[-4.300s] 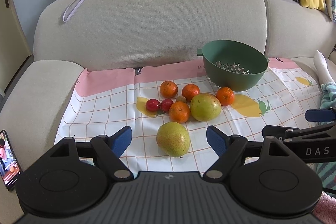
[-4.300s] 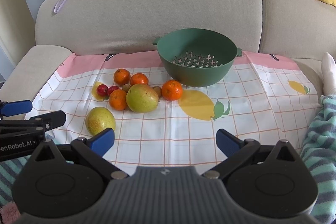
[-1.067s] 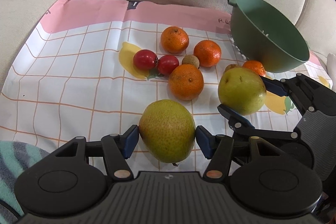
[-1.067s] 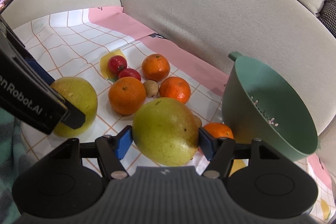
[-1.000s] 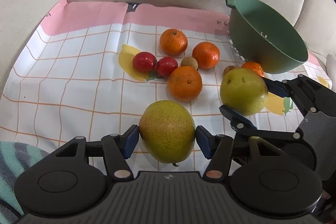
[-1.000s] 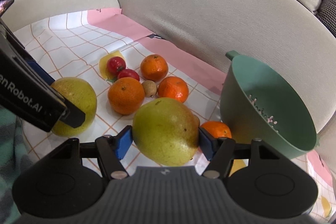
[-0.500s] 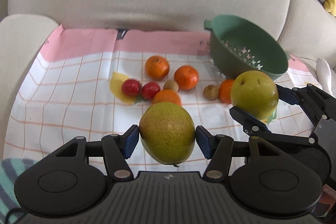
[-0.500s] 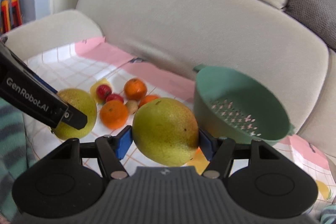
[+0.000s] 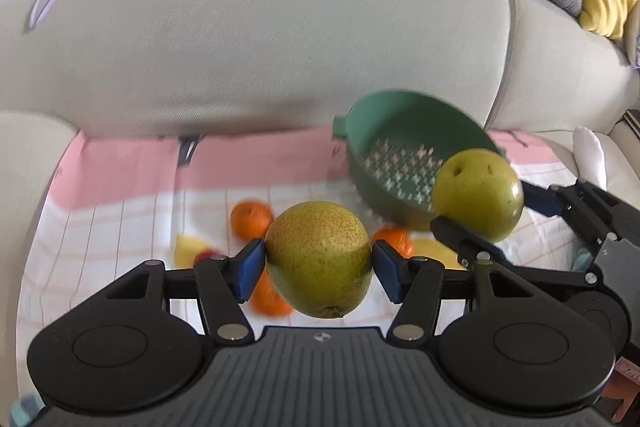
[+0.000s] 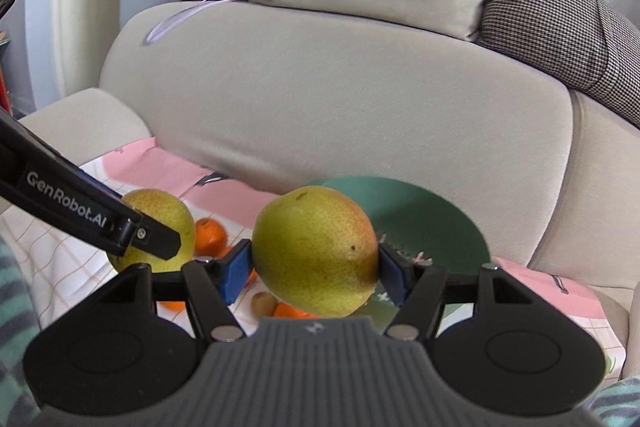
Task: Organize fruits
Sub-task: 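Carry both pears into the green colander and lower them inside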
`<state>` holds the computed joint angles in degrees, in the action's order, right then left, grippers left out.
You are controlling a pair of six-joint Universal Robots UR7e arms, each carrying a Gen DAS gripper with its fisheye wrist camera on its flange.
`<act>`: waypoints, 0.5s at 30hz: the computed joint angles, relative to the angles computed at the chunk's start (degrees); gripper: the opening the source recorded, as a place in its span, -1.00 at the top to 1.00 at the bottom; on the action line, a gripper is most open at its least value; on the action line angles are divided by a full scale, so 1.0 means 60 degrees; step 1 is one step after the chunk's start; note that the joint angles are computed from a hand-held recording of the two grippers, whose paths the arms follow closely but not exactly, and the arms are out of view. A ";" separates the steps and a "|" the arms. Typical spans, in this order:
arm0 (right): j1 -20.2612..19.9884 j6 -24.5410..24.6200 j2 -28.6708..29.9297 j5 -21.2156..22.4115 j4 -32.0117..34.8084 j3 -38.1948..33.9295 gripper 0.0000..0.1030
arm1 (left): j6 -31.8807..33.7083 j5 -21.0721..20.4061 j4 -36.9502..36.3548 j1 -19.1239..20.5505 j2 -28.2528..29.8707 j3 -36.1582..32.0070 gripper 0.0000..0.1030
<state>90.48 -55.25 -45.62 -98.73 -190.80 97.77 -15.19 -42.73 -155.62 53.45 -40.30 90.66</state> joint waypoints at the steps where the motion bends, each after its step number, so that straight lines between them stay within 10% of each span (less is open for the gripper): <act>1: -0.0002 0.0103 0.0014 -0.0038 0.0152 -0.0140 -0.24 | 0.0222 -0.0069 -0.0068 0.0021 0.0089 -0.0173 -0.30; 15: -0.0039 0.0721 0.0941 -0.1223 0.3639 -0.3335 -0.24 | 0.2279 -0.1415 0.0856 0.0544 0.1668 -0.3268 -0.30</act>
<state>90.25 -50.92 -39.97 -106.07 -168.97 77.76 -1.52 -51.22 -150.48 56.71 -30.29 71.06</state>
